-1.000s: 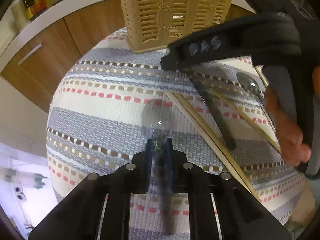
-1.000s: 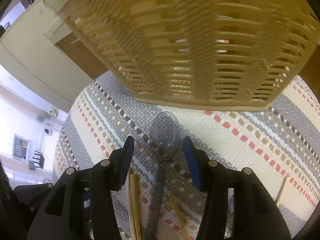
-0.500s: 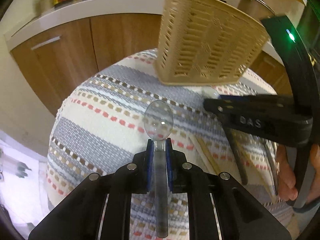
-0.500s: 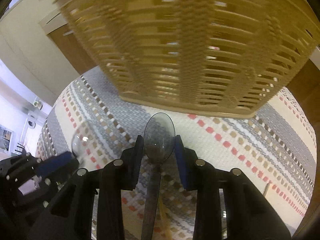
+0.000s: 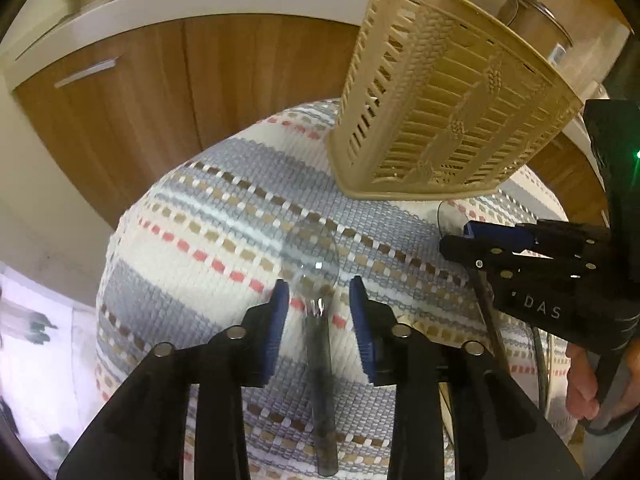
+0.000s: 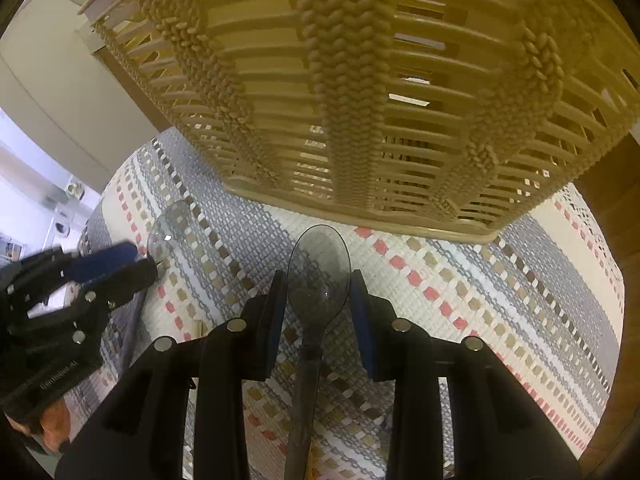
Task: Organize utensils
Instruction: 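Lift both clear spoons off the cloth toward the tan basket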
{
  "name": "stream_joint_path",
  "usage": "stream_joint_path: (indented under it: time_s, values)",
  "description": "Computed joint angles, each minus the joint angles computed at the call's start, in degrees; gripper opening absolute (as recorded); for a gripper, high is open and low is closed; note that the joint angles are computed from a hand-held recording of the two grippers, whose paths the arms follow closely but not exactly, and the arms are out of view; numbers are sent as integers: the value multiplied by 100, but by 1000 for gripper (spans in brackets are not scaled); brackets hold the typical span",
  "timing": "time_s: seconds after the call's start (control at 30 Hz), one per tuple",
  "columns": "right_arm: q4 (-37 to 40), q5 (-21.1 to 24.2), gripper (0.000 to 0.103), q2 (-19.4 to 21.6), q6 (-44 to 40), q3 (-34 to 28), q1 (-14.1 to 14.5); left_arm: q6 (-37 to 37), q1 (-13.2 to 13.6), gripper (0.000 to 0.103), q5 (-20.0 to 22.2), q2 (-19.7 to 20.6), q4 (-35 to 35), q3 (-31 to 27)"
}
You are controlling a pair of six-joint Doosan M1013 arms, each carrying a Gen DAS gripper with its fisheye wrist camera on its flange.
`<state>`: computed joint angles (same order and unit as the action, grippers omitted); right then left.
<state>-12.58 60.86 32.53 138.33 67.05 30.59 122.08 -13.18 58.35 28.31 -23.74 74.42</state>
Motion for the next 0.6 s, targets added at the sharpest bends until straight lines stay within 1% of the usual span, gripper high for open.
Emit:
stream_joint_path:
  time_s: [0.03,0.13,0.2,0.23,0.27,0.33,0.4,0.47,0.5,0.6]
  values:
    - [66,35,29,39,-82,-73,-23,-35,-25,32,21,14,114,-34]
    - [154,149,29,60,-342,-156,-83,-109,-146,33,279,170,557,-279]
    - [167,169,29,30,-429,-129,-115,-83,-266,35,225,177,889,-307]
    - [163,165,29,21,-471,-107,-116,-148,-324,31,181,178,1077,-314]
    - [168,152,29,18,-507,-106,-120,-234,-379,29,110,170,1277,-303]
    - [169,91,28,55,-509,-130,-109,-301,-464,28,0,145,1518,-268]
    - [173,-96,28,3,-469,-26,-101,-315,-473,27,-69,124,1499,-236]
    - [101,-323,28,-89,-385,113,-79,-259,-433,27,-191,97,1307,-182]
    - [79,-418,28,-158,-361,190,-67,-165,-388,27,-331,48,1090,-109]
    - [39,-931,28,-371,-266,475,-63,273,-198,27,-654,-181,362,192]
